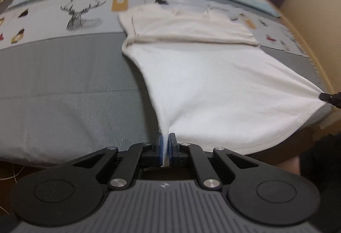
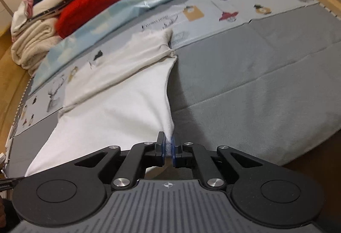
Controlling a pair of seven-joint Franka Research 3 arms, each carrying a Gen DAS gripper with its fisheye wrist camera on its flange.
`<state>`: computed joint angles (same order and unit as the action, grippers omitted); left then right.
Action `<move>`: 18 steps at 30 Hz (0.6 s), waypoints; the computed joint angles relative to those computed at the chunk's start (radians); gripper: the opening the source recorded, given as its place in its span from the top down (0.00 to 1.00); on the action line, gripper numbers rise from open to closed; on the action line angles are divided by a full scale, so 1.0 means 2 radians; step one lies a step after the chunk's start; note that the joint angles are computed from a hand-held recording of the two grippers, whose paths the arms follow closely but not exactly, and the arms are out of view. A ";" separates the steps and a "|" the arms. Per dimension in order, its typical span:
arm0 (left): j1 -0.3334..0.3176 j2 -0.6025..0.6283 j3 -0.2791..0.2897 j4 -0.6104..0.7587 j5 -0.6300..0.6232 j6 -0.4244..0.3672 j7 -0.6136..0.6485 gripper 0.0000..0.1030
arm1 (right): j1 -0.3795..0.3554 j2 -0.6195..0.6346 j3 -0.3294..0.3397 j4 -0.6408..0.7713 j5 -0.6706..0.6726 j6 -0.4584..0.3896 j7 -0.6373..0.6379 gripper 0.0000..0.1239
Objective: Fold small clothes
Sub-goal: 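Grasp the hem with the left gripper while the right gripper grasps the hem, then lift the hem with both grippers and fold it toward the collar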
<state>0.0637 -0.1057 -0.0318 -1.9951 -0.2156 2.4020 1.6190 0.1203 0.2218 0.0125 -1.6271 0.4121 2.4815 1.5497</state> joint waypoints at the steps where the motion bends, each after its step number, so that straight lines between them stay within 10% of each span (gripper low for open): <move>1: 0.000 -0.015 0.002 -0.006 -0.009 -0.005 0.011 0.95 | -0.003 -0.016 0.000 -0.011 0.004 -0.006 -0.008 0.96; 9: -0.017 -0.103 0.036 -0.046 -0.070 -0.020 0.047 0.95 | -0.015 -0.116 -0.013 -0.080 0.059 -0.042 -0.049 0.96; 18: 0.013 0.081 0.024 0.107 -0.072 0.003 0.029 0.95 | -0.004 0.019 -0.011 0.062 -0.001 -0.055 0.009 0.96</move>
<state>0.0889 0.0568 0.0165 -1.7806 -0.3587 2.4077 1.6770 0.1122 0.2591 -0.0089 -1.5022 0.4096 2.3717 1.5667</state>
